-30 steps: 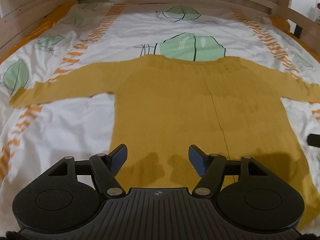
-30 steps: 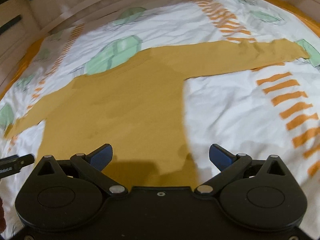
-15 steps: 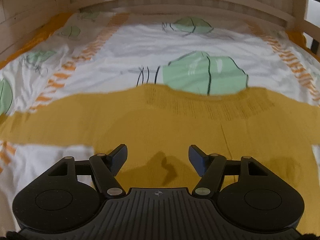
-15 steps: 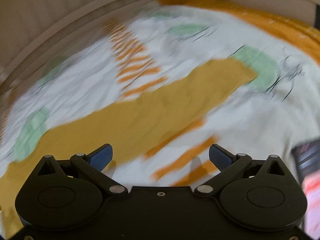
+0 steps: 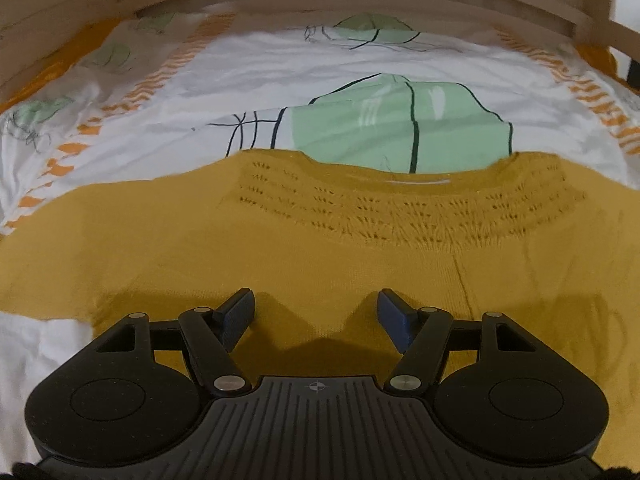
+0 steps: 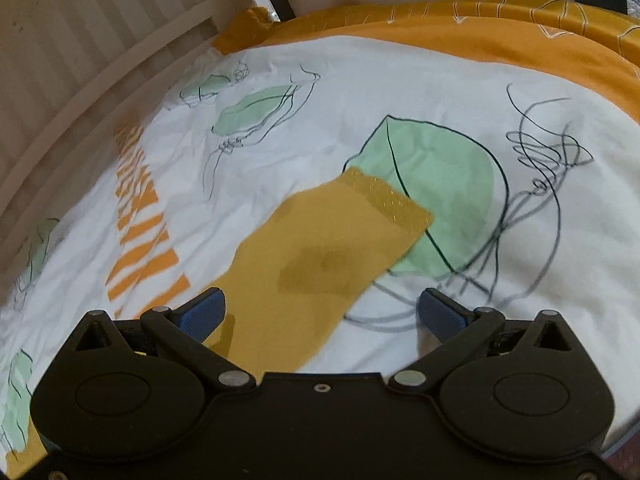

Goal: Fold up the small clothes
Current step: 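Move the right gripper to a sleeve cuff and close on it, then lift the sleeve with the right gripper, lay it across the body, release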

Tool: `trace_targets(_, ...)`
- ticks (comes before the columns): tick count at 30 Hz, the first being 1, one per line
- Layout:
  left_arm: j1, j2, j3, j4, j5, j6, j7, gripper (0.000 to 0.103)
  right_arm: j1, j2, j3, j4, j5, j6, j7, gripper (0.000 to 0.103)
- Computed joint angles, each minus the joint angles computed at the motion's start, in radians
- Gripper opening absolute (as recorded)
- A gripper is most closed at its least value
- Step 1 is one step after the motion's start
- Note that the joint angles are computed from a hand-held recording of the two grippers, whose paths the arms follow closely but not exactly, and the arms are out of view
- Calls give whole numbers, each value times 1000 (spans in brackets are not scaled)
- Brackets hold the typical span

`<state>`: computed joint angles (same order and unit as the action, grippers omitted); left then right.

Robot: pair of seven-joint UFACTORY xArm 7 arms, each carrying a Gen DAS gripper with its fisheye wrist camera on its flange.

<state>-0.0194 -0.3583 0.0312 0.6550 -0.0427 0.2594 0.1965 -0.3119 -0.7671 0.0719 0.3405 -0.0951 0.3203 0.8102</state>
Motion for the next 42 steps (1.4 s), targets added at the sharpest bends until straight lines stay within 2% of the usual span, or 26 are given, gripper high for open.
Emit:
trace_targets(2,-2,-6,1,-25,2,-43,8,68,0,37,-22,3,2,-49,-15,103)
trace_targets(6,-4,-2,5,-42,5,-78,23,75,64,89,-133,-21,93,-162,-63,103)
trace_targets(9,-24,13,28,-27,-25,-64,35,79,119,98,-206,-47,174,-251,-100,103)
trace_targets(12,-18,29,25,2,-33,-24,33,84,143,93,-233,-47,228,-261,-124,102)
trace_targets(14,-27,36,34,23,-47,9,53,84,93,86,-182,-32,231,-216,-115,82)
trace_targets(15,-35,39,44,38,-62,32,73,84,66,81,-155,-23,225,-186,-107,55)
trace_targets(16,-44,38,56,44,-82,51,95,83,26,73,-116,-10,209,-139,-91,37)
trace_targets(19,-51,30,77,73,-124,122,158,82,17,38,-94,1,177,-100,-95,20)
trace_targets(21,-48,16,86,85,-146,166,200,78,-15,3,-34,20,136,-69,-74,20)
trace_targets(23,-39,-1,95,94,-162,206,237,75,-4,-20,-2,51,105,-42,-68,20)
trace_targets(29,-7,-37,144,138,-228,323,345,75,130,2,77,204,57,1,-62,20)
trace_targets(34,36,-32,175,190,-271,377,416,75,253,163,178,386,34,-46,-32,20)
trace_targets(37,61,-16,191,215,-303,389,440,75,313,296,240,482,8,-106,4,20)
trace_targets(39,74,4,206,239,-337,414,452,75,329,391,297,542,-33,-148,44,20)
trace_targets(42,97,36,223,275,-394,464,465,75,294,540,428,640,-177,-174,142,20)
